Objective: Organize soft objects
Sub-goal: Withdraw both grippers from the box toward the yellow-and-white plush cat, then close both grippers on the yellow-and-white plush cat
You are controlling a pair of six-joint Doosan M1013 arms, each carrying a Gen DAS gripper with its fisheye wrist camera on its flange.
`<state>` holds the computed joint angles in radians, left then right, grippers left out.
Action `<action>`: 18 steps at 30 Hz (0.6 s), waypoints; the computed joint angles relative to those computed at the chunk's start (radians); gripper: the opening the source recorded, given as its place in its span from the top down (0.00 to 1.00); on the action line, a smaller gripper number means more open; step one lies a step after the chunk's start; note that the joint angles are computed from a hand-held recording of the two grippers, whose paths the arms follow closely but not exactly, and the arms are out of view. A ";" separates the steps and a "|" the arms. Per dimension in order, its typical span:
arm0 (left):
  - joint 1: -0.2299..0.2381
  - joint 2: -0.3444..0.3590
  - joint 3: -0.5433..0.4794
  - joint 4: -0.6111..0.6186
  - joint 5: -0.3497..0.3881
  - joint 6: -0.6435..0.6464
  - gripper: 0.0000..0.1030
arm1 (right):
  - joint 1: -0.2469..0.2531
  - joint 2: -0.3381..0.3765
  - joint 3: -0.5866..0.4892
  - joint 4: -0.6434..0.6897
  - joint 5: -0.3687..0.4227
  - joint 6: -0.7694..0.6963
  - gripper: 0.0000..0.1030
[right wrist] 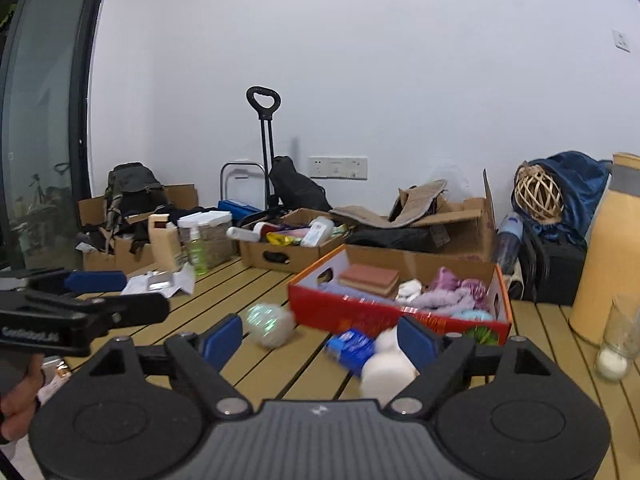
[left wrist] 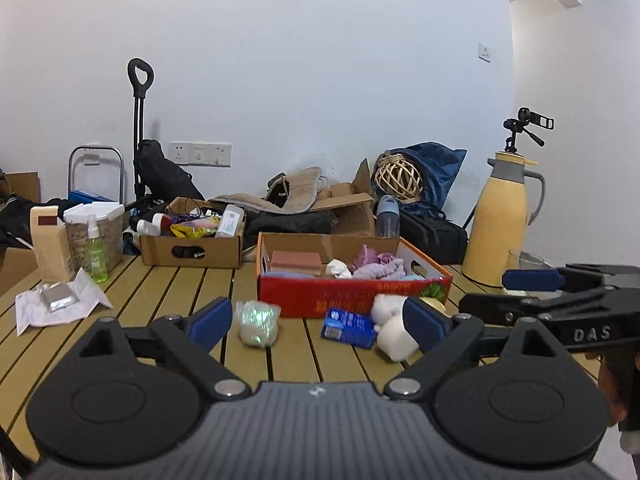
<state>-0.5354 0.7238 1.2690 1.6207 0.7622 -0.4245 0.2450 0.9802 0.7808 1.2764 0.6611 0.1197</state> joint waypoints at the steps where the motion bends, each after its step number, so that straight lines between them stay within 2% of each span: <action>1: -0.005 -0.004 0.009 0.005 0.005 -0.009 0.09 | -0.002 -0.016 0.035 0.025 -0.005 -0.015 0.18; 6: -0.024 -0.019 0.062 0.062 -0.008 -0.086 0.05 | -0.014 -0.079 0.184 0.132 -0.054 -0.088 0.18; 10: -0.028 -0.012 0.076 0.005 -0.035 -0.067 0.05 | -0.018 -0.105 0.255 0.158 -0.127 -0.131 0.17; 15: -0.015 0.009 0.068 -0.043 -0.095 -0.040 0.05 | -0.025 -0.093 0.267 0.151 -0.159 -0.115 0.16; 18: 0.003 0.040 0.022 -0.161 -0.119 0.054 0.05 | -0.030 -0.060 0.231 0.115 -0.156 -0.023 0.16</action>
